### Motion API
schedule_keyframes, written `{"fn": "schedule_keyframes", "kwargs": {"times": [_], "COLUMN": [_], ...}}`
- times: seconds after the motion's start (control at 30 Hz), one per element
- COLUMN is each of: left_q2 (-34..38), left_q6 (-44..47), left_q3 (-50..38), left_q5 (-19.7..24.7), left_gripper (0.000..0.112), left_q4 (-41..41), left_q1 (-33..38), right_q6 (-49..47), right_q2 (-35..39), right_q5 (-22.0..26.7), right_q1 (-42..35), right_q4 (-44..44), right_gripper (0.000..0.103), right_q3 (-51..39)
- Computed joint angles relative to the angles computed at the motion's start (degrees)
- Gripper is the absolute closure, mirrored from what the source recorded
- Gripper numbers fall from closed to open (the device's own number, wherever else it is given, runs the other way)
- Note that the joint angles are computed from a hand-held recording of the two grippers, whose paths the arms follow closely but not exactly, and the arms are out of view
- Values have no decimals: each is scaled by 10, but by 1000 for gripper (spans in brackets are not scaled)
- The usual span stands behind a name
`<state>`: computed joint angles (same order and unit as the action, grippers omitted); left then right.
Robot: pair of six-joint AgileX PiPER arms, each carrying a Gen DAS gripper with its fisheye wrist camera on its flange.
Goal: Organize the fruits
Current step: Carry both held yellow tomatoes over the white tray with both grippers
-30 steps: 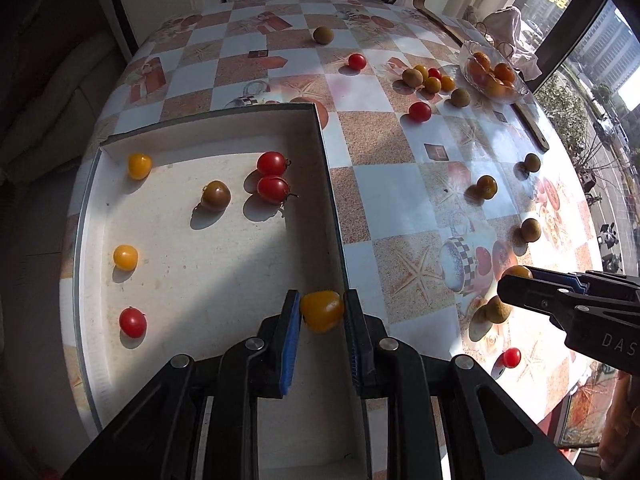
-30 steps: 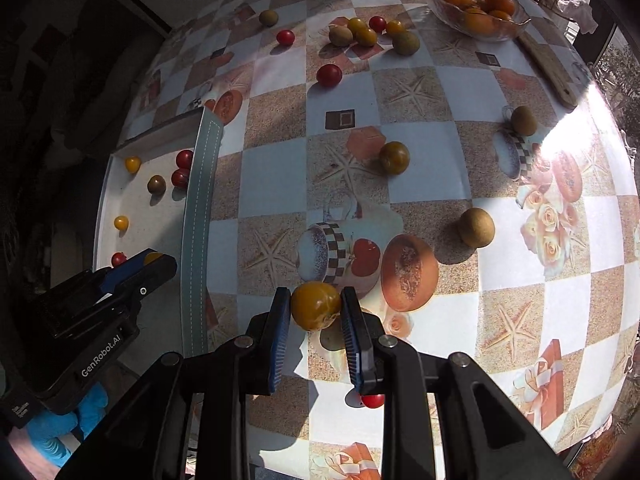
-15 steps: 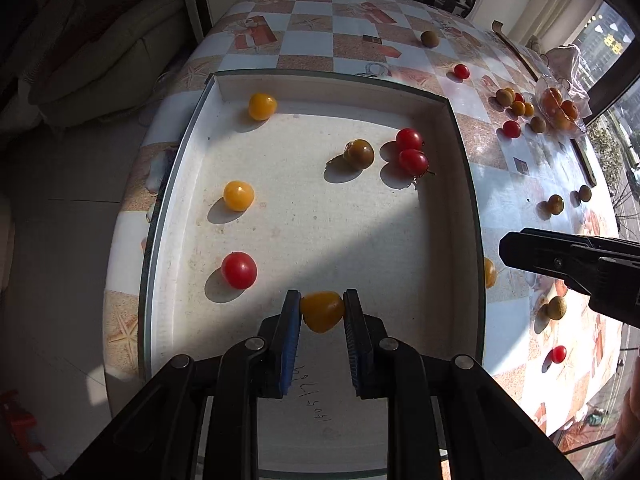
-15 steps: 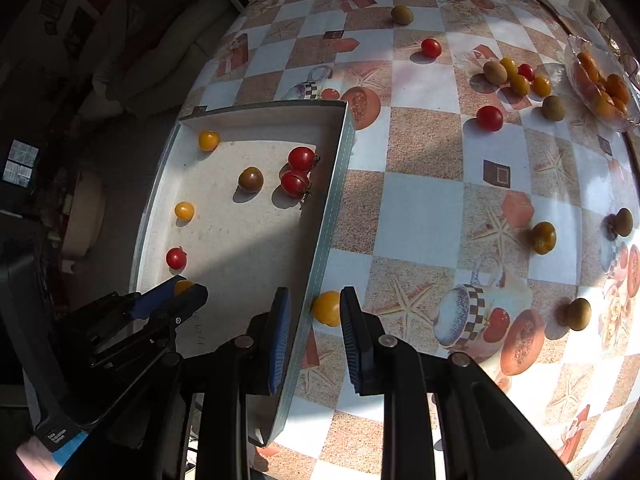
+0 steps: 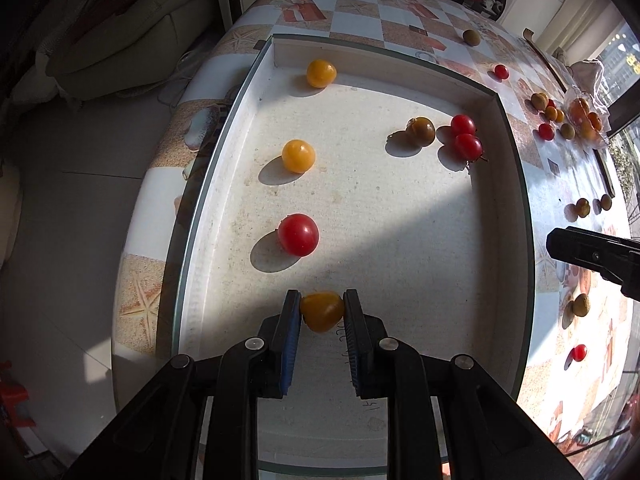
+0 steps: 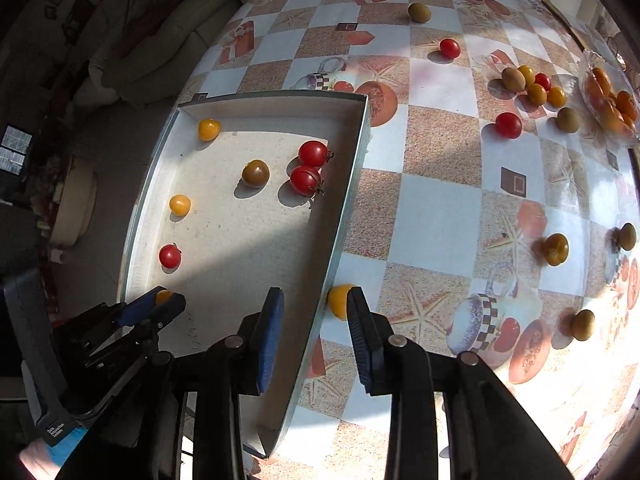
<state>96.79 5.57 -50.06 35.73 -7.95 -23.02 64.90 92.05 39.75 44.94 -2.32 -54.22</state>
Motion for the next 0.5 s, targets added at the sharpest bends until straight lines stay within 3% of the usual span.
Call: {"fn": "schedule_keyframes", "kwargs": {"times": [0.13, 0.5], "left_q2": [4, 11], "left_q6": [4, -26], "left_q3": [-3, -10], "left_q5": [-2, 4], "left_gripper": [89, 89], "left_q4": [-4, 30], "left_q1": [-3, -24], "right_q6": [7, -105], "right_q2": [-25, 34], "right_q5": [23, -61], "right_q1": [6, 9], "right_q4": [5, 12], "right_gripper": [59, 60], "right_q3": [56, 55]}}
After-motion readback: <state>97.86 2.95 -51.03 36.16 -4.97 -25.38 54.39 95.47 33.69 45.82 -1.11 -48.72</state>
